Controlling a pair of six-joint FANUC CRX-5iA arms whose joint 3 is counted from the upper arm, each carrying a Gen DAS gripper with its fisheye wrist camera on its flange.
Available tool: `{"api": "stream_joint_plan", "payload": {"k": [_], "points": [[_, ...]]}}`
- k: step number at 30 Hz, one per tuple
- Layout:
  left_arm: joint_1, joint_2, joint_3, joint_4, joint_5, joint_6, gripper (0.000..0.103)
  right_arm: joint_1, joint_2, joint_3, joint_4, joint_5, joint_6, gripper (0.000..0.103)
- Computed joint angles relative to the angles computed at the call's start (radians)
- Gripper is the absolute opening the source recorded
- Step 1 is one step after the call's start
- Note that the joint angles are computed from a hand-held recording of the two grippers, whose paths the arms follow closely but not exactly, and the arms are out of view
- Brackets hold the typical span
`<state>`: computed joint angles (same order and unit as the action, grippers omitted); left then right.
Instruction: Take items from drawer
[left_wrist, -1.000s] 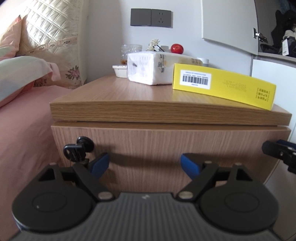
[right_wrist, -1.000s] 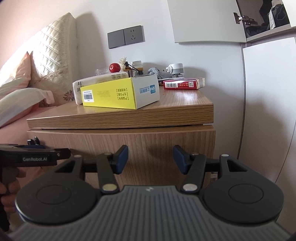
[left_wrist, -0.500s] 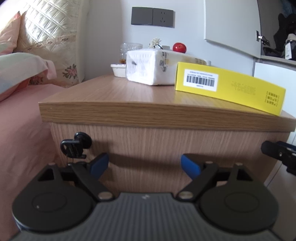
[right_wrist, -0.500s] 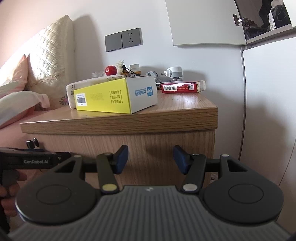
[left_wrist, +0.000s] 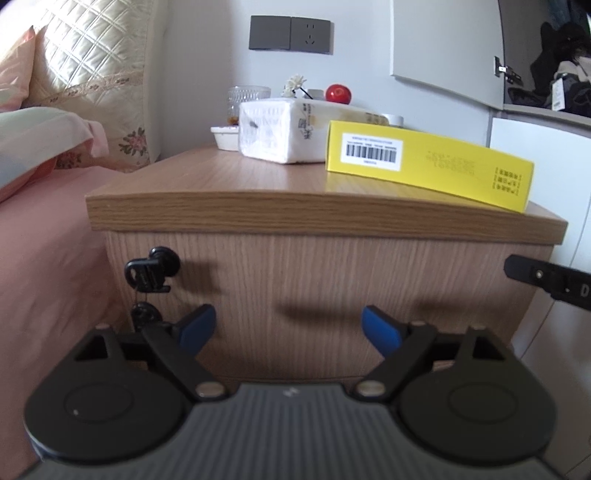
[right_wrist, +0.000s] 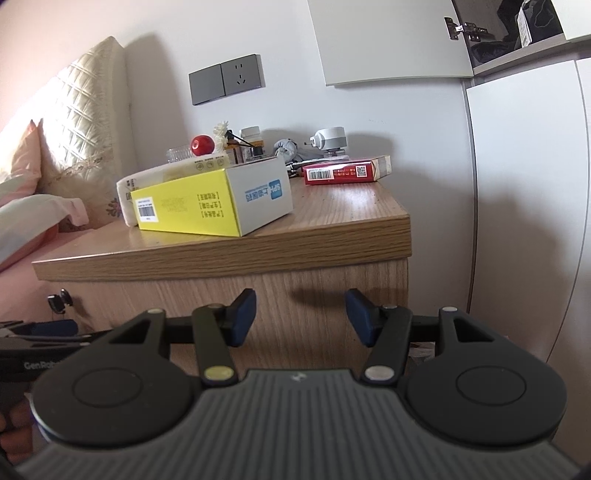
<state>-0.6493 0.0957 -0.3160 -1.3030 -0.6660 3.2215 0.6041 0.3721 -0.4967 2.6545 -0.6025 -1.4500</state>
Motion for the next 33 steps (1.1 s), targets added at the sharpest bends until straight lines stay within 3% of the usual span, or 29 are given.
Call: {"api": "stream_joint_plan", "payload": {"k": [7, 14, 26, 33], "points": [[-0.04, -0.052, -0.031, 0.005, -0.066, 0.012, 0.091, 0.012, -0.045, -0.031, -0.004, 0.029, 0.018, 0.058], [-0.078, -0.095, -0.05, 0.031, -0.09, -0.02, 0.091, 0.046, -0.087, -0.072, -0.052, -0.005, 0.041, 0.058], [-0.182, -0.143, -0.075, 0.005, -0.205, 0.018, 0.092, 0.092, -0.161, -0.141, -0.094, -0.022, 0.084, 0.058], [-0.238, -0.167, -0.09, -0.015, -0.266, 0.033, 0.094, 0.101, -0.22, -0.191, -0.072, -0.018, 0.039, 0.058]]}}
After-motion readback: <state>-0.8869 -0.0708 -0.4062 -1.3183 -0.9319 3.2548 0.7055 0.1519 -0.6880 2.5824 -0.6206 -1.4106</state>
